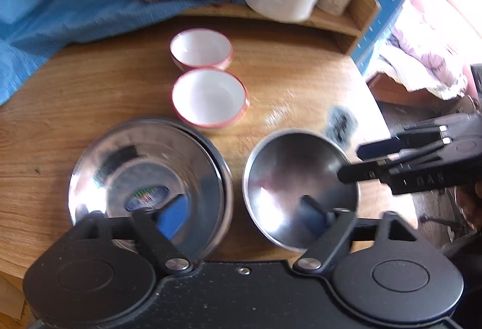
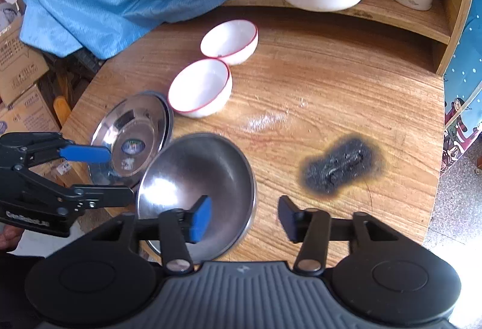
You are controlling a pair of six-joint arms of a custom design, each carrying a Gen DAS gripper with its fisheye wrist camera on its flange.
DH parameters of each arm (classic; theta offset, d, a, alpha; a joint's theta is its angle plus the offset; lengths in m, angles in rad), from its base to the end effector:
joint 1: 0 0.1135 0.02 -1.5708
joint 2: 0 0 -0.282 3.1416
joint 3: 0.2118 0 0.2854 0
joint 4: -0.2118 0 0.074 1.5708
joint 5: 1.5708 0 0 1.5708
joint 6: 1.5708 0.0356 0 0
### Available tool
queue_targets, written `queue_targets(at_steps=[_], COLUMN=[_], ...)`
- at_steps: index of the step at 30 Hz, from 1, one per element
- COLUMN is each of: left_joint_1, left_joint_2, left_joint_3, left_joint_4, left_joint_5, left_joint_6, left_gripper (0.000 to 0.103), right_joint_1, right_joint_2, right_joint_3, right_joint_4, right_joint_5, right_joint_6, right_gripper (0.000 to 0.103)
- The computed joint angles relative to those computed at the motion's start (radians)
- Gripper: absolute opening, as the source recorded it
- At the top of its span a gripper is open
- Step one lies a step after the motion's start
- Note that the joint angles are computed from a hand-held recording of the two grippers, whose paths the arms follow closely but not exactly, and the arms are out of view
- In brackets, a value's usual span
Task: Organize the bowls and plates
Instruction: 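Lower the steel bowl onto the table and open both grippers, then move both grippers to the rim of a white red-rimmed bowl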
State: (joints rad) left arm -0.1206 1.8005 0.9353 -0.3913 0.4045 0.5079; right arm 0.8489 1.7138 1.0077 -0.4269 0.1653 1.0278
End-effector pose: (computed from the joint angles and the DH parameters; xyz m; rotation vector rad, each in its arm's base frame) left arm 0.3396 -0.0553 0.1131 0.9253 2.5607 -0.4646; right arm 0.2408 0.2646 0.1584 0.2940 2.7143 0.3561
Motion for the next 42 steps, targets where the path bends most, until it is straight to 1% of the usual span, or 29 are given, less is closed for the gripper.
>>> queue_targets(at_steps=[1, 2, 3, 4, 5, 6, 7, 9, 13, 18, 29, 33, 37, 42], left_joint_1=[0.002, 0.004, 0.007, 0.009, 0.012, 0.014, 0.020, 0.030, 0.043, 0.037, 0.015, 0.001, -0.016, -0.030], left_joint_2=[0.000, 0.004, 0.012, 0.023, 0.032, 0.040, 0.046, 0.061, 0.107, 0.173, 0.323, 0.391, 0.460, 0.522], left_joint_3=[0.003, 0.007, 0.019, 0.032, 0.042, 0.053, 0.060, 0.083, 0.144, 0.216, 0.395, 0.487, 0.572, 0.642], left_joint_4=[0.020, 0.037, 0.050, 0.059, 0.069, 0.081, 0.093, 0.108, 0.118, 0.118, 0.044, 0.008, -0.038, -0.067], left_joint_5=[-0.007, -0.011, -0.015, -0.023, -0.031, -0.039, -0.042, -0.047, -0.064, -0.104, -0.113, -0.111, -0.106, -0.109], left_joint_6=[-0.020, -0.036, -0.053, -0.069, -0.083, -0.101, -0.116, -0.133, -0.134, -0.128, -0.079, -0.061, -0.045, -0.023], left_gripper=[0.098, 0.102, 0.102, 0.102, 0.102, 0.102, 0.102, 0.102, 0.102, 0.102, 0.102, 0.102, 0.102, 0.102], right_joint_1=[-0.001, 0.000, 0.001, 0.002, 0.003, 0.004, 0.007, 0.009, 0.004, -0.011, -0.065, -0.086, -0.106, -0.129], right_joint_2=[0.003, 0.010, 0.017, 0.025, 0.033, 0.039, 0.044, 0.052, 0.067, 0.116, 0.209, 0.261, 0.327, 0.355], right_joint_3=[0.005, 0.014, 0.023, 0.034, 0.043, 0.051, 0.056, 0.062, 0.078, 0.136, 0.234, 0.297, 0.381, 0.415], right_joint_4=[-0.001, -0.008, -0.015, -0.023, -0.031, -0.035, -0.038, -0.036, -0.048, -0.106, -0.150, -0.178, -0.243, -0.234], right_joint_5=[0.007, 0.018, 0.031, 0.040, 0.047, 0.057, 0.070, 0.085, 0.104, 0.120, 0.123, 0.114, 0.099, 0.085], right_joint_6=[0.003, 0.005, 0.007, 0.008, 0.011, 0.018, 0.027, 0.038, 0.059, 0.096, 0.129, 0.118, 0.102, 0.084], right_gripper=[0.075, 0.080, 0.089, 0.093, 0.096, 0.101, 0.103, 0.103, 0.103, 0.103, 0.103, 0.103, 0.103, 0.103])
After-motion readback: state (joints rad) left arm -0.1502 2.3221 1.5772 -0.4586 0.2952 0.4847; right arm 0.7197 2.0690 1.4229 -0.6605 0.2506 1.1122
